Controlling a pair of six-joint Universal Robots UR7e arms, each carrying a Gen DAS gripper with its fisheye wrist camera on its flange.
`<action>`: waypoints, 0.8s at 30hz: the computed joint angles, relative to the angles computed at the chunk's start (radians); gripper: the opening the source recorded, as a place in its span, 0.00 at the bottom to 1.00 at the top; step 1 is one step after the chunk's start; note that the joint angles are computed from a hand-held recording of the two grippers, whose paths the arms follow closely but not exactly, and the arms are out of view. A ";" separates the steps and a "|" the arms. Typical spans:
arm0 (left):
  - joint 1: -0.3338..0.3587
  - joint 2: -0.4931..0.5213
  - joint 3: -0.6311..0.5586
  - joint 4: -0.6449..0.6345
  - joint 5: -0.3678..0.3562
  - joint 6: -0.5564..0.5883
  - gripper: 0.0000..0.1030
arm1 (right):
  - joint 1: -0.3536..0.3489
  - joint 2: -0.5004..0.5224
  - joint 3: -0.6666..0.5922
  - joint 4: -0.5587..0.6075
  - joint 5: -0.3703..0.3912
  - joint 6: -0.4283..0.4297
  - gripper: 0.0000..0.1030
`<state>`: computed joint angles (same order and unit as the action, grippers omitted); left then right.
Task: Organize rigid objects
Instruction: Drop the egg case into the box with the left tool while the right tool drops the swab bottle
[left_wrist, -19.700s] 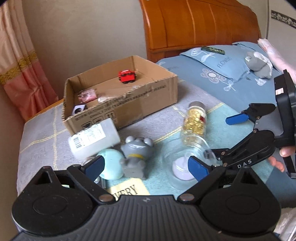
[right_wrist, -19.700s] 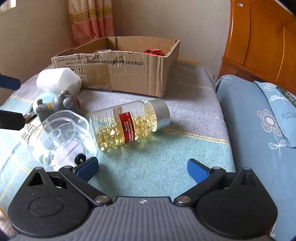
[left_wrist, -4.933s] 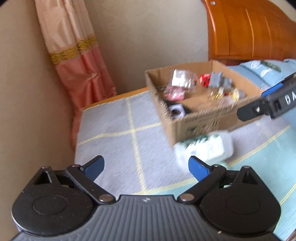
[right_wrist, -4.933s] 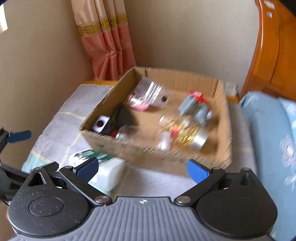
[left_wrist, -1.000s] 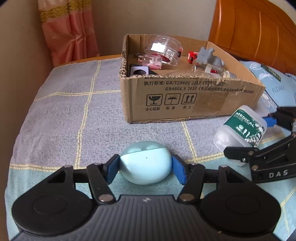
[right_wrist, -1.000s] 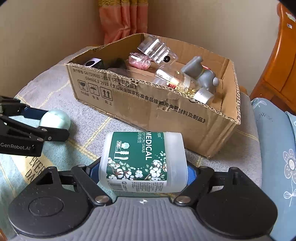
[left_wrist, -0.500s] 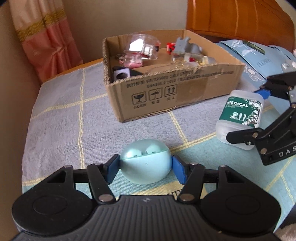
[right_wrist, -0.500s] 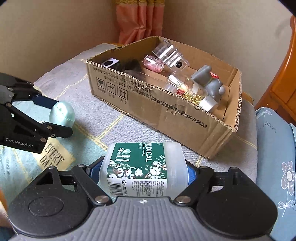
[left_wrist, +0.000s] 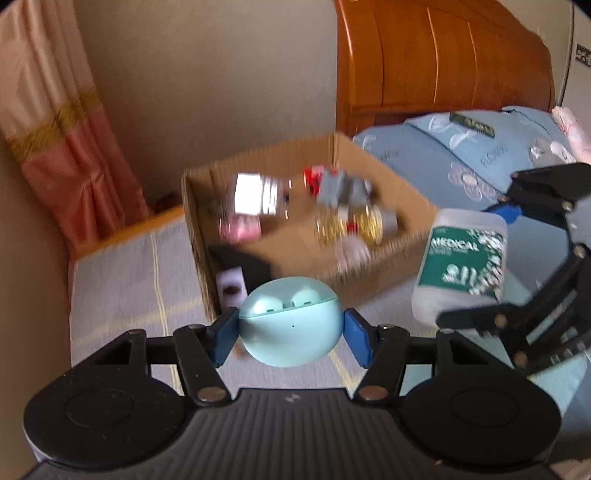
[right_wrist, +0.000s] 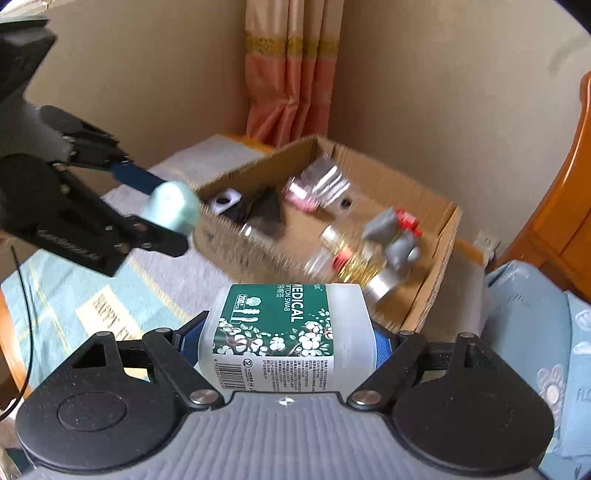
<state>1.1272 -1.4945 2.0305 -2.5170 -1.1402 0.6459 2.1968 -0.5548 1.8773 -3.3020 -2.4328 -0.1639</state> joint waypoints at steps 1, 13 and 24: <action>-0.002 0.020 -0.013 -0.016 -0.002 0.001 0.59 | 0.000 -0.002 -0.007 -0.006 -0.005 -0.011 0.84; 0.013 0.208 -0.094 -0.223 -0.017 0.014 0.80 | -0.031 -0.011 -0.088 -0.005 -0.037 -0.037 0.84; 0.032 0.074 -0.023 -0.179 -0.061 0.024 0.94 | -0.101 0.014 -0.226 0.044 -0.038 -0.073 0.84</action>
<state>1.1591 -1.4206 2.0074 -2.6959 -1.2014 0.6702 2.0959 -0.5403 1.6516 -3.2582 -2.4707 -0.2368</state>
